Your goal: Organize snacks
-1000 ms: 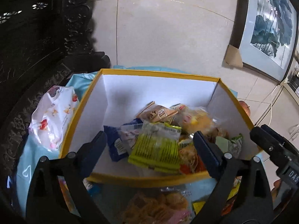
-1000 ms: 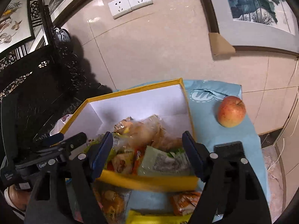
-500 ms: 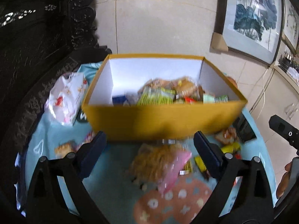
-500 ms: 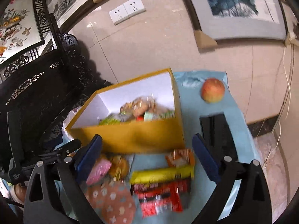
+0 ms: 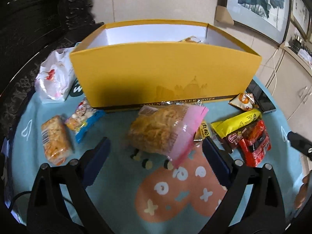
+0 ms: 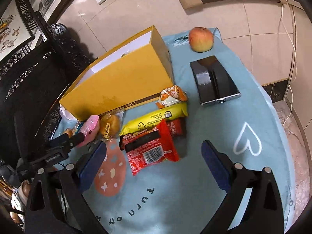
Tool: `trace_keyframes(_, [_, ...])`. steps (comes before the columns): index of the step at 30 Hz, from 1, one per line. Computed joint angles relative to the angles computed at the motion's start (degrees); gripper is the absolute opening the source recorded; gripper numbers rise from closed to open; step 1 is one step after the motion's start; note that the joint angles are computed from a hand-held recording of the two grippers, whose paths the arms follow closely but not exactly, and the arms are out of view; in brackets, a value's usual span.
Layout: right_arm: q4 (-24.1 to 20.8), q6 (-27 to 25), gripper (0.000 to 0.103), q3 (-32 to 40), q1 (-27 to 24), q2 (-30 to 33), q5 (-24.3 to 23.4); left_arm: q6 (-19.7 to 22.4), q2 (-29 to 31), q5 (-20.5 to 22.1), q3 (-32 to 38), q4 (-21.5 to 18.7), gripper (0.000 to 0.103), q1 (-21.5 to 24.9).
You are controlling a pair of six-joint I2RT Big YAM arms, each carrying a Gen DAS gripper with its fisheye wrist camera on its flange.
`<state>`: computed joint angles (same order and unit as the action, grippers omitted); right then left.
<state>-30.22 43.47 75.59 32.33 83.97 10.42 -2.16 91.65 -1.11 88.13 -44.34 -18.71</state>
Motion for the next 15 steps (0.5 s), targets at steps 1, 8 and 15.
trace_keyframes(1, [0.08, -0.1, 0.098, 0.01, -0.07, 0.0, 0.02, 0.07, 0.59, -0.39, 0.38, 0.16, 0.096, -0.14])
trace_keyframes(8, [-1.6, -2.08, 0.098, 1.03, -0.28, 1.68, 0.13, 1.26, 6.7, 0.45, 4.39, 1.62, 0.092, 0.08])
trace_keyframes(15, [-8.86, -6.64, 0.098, 5.68, 0.58, 5.63, 2.92, -1.43, 5.04, 9.33, 1.27, 6.11, 0.064, 2.83])
